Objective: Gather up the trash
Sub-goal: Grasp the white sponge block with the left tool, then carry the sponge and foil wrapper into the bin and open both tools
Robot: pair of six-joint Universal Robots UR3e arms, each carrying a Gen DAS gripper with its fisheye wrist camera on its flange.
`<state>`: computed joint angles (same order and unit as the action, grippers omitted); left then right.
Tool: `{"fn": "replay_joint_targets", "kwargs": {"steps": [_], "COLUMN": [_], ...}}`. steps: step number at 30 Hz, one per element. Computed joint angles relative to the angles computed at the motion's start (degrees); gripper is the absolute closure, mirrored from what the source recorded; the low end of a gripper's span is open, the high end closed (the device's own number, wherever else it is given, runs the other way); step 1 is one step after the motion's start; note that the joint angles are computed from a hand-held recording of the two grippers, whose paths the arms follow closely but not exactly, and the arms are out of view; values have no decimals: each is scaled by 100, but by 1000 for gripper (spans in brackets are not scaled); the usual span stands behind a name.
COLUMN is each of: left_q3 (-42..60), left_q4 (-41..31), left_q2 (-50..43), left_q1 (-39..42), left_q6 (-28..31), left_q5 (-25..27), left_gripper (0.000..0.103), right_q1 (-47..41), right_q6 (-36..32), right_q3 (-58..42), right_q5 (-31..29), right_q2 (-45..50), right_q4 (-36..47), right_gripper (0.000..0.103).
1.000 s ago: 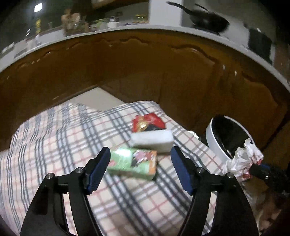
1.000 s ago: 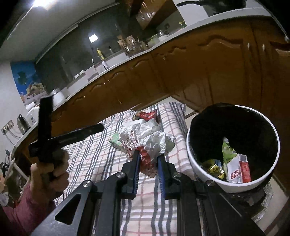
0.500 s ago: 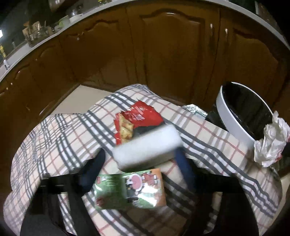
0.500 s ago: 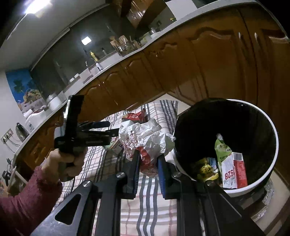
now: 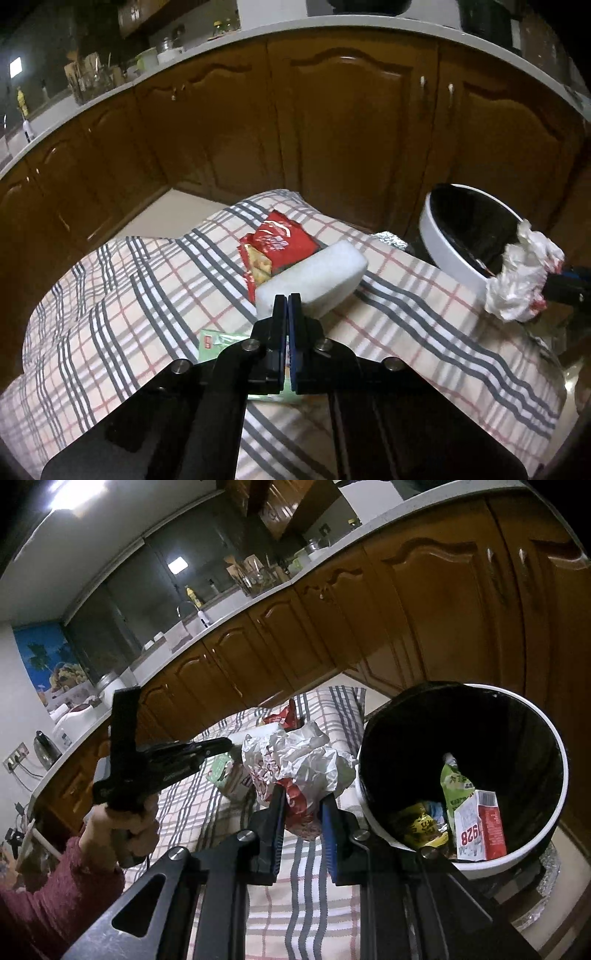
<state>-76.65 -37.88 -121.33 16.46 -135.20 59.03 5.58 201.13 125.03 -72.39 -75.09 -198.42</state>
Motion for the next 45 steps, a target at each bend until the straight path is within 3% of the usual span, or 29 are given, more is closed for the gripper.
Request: {"fn": "replay_joint_targets", "kwargs": {"steps": [8,23,33,45], "left_q3": [-791,-1328,-1122,-253], "left_q4": [387,304,442,317], "left_q2": [568,1314,1219,386], "left_q1": [141,-139,-872,-1701], "left_q6": [-282,-777,-1087,-1420], "left_q5": [-343,-1095,-973,-280], "left_gripper": [103,103,103,103], "right_q1": [-158,-1206,-1813,-2079], "right_q6": [6,-284,-630,-1173], "right_q3": [404,1338,1411,712], "right_q5": [33,223,325,341], "right_q2": [-308,-1282,-1606,-1277], "right_q4": [-201,-81,416,1407], "right_gripper": [85,85,85,85]}}
